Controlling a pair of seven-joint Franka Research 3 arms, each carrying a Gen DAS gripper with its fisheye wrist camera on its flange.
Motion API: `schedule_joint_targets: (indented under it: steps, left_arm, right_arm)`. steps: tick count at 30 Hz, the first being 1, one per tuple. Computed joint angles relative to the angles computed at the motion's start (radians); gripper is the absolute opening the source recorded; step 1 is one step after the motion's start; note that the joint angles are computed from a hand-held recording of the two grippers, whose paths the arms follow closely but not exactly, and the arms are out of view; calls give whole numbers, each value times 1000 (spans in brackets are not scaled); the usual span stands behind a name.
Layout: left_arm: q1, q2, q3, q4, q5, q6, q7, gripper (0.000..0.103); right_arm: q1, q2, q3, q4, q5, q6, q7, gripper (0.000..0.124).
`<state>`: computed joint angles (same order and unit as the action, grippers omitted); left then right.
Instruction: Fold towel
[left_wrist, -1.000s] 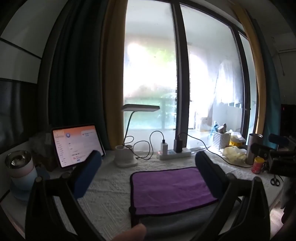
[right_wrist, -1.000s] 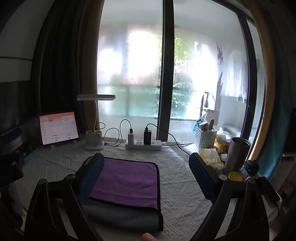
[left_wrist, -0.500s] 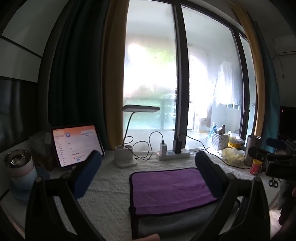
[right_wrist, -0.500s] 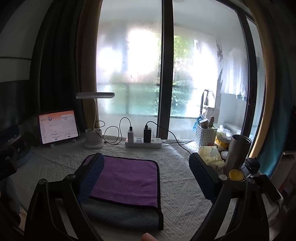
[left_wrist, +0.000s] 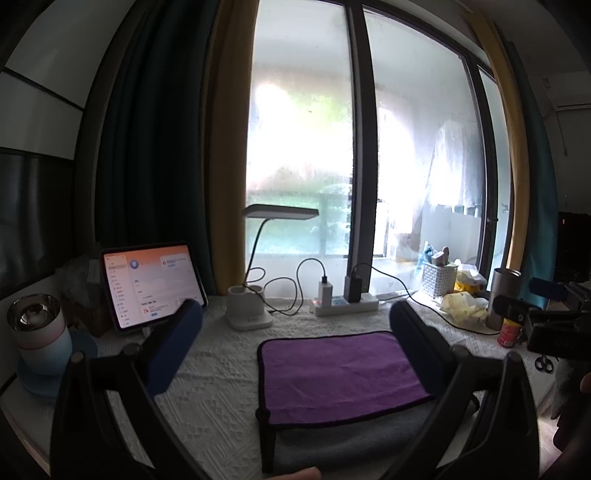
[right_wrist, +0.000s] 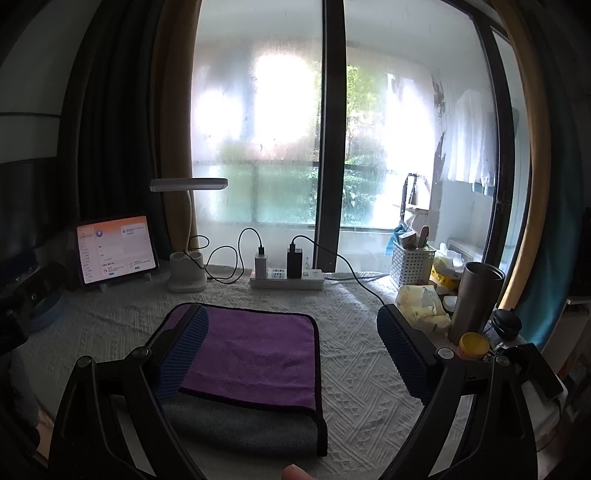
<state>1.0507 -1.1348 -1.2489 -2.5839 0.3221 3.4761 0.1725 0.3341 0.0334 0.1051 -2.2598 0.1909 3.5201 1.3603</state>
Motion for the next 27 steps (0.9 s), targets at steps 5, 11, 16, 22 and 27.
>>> schedule_joint_targets:
  steps: [5,11,16,22,27]
  left_arm:
    - [5,0,-3,2,-2,4,1,102]
    - [10,1,-9,2,-4,13,1,102]
    - [8,-4,-11,1,-8,13,1,102]
    - [10,-7,-13,2,-9,20,0,102]
    - [10,-4,-14,1,-10,22,2,102]
  right_arm:
    - [-1,1,0,7,-1,-9,1,95]
    - [-5,3,1,2,-15,-9,17,95]
    - [-6,1,1,11,-17,-25,22,95]
    - [-9,0,1,11,-27,-26,31,95]
    - [-13,-2,0,5,-44,-28,50,95]
